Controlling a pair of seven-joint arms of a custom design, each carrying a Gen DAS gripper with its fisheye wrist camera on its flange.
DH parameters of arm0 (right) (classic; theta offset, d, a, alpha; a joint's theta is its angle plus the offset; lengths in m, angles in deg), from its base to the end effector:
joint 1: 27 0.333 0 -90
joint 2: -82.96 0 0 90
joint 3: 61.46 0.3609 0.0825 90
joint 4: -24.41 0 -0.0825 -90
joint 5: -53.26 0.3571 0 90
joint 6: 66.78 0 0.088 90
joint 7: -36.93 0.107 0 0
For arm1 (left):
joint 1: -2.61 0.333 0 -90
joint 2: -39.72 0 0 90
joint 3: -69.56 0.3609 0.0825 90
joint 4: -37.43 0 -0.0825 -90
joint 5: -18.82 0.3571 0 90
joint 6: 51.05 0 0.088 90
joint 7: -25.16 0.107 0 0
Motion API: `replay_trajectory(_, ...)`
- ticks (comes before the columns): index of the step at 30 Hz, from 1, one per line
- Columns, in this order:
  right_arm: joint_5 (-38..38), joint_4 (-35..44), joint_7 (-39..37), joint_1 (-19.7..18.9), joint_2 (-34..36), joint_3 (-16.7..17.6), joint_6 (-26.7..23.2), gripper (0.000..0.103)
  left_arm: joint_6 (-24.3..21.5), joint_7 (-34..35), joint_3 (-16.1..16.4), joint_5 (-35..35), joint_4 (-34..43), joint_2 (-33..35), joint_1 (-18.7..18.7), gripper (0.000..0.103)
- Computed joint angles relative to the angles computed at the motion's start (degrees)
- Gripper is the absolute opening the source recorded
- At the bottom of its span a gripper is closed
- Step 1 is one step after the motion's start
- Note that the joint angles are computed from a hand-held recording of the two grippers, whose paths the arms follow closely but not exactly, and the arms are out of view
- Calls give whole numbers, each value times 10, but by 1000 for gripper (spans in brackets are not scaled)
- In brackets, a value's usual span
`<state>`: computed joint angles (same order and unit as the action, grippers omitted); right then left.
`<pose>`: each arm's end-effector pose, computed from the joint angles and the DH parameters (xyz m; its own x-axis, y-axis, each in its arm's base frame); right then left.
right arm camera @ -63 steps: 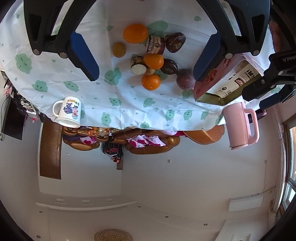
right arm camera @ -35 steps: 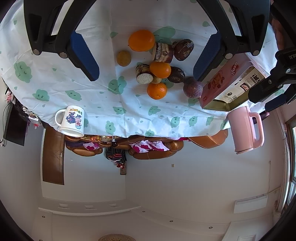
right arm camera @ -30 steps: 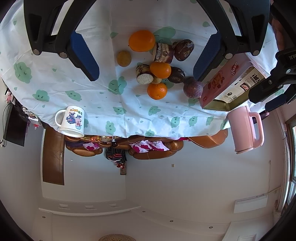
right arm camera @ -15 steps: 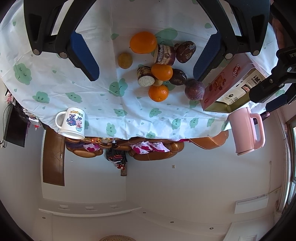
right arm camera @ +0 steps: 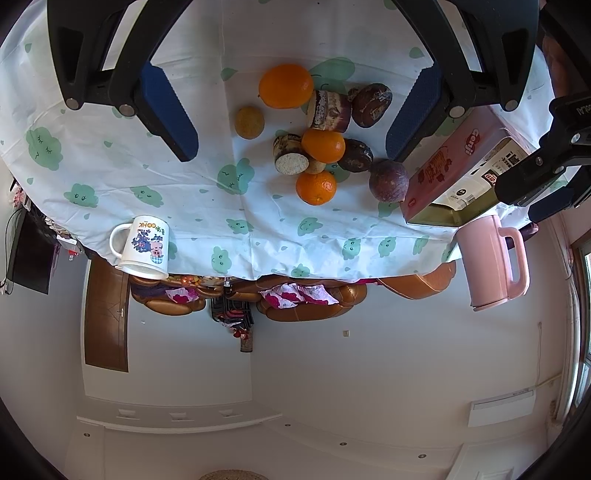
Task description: Organize fruits
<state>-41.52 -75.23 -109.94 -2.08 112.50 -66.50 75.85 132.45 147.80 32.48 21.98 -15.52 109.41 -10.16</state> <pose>0.6400 0.2462 0.3578 -0.4090 -0.9121 -0.0285 -0.3867 0.2016 -0.8999 0.7566 -0.3871 0.3502 -0.6650 -0.7466 0.0209 -0.2677 0.2122 -0.9398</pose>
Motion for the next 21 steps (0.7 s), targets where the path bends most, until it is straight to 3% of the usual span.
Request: replay_trajectory(21, 5, -9, 2, -4, 1, 0, 0, 102, -10, 8, 4, 2, -5, 3, -9, 103)
